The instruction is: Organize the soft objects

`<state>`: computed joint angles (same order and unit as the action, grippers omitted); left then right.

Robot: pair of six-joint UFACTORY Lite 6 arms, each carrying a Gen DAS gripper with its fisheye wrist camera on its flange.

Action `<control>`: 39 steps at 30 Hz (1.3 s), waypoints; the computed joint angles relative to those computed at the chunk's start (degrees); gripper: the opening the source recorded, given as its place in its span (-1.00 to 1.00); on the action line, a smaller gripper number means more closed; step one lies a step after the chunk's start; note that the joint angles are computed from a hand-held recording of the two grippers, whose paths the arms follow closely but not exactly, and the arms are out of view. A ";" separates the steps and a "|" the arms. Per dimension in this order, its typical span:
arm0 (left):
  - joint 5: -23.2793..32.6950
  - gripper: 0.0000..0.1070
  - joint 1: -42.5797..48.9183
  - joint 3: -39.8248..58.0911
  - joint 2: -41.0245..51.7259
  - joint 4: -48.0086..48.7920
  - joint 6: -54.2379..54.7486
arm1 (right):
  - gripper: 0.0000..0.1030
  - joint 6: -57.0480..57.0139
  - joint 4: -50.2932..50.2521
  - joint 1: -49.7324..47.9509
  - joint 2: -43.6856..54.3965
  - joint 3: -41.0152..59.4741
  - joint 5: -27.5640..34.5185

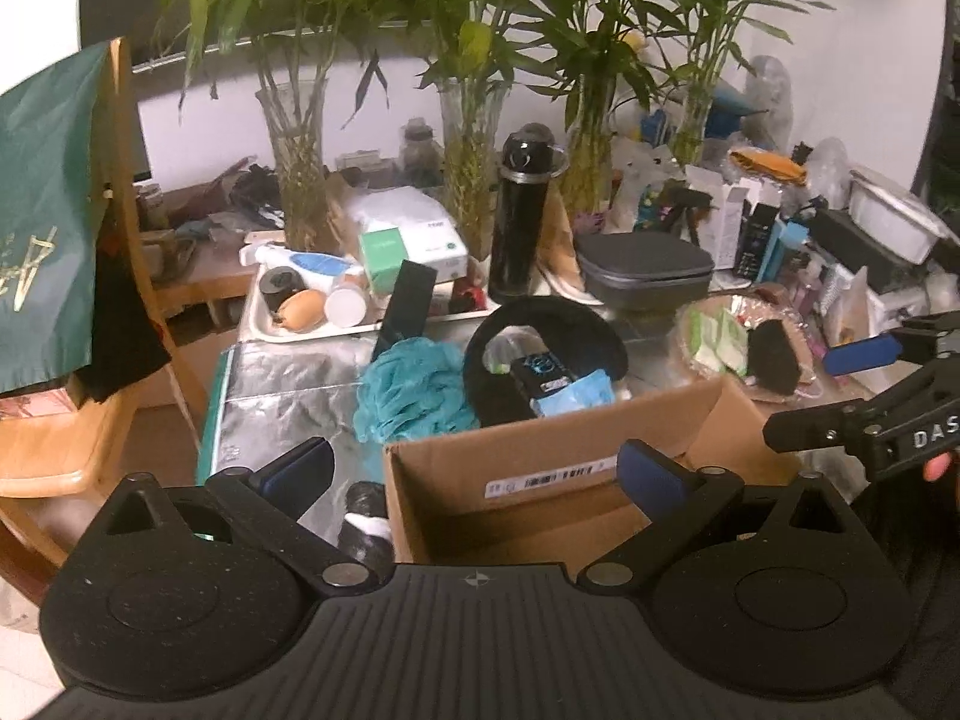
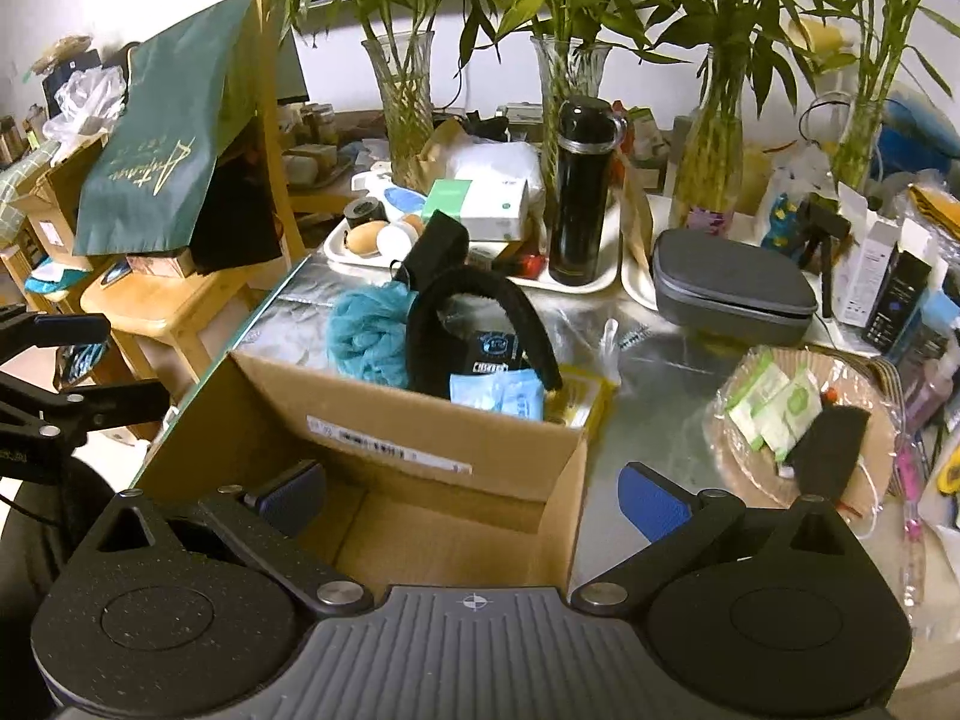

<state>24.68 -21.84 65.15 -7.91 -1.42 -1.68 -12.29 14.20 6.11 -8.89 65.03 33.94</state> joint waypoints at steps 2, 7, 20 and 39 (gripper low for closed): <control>-0.08 0.93 1.64 0.81 0.79 -5.15 5.03 | 1.00 -2.08 1.50 -1.46 1.09 0.35 -0.52; -0.48 0.93 5.58 2.71 3.01 -13.97 14.57 | 1.00 -5.06 1.29 -4.08 4.72 2.22 -2.46; -4.45 0.93 11.34 5.84 10.64 -24.66 27.22 | 1.00 -12.91 5.43 -8.57 15.72 6.67 -9.02; -10.99 0.93 15.35 13.68 28.81 -60.52 62.11 | 1.00 -52.90 44.37 -16.39 33.02 17.63 -6.36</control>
<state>13.70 -6.49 78.83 20.90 -61.94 60.44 -65.19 58.57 -10.28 24.13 82.65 27.58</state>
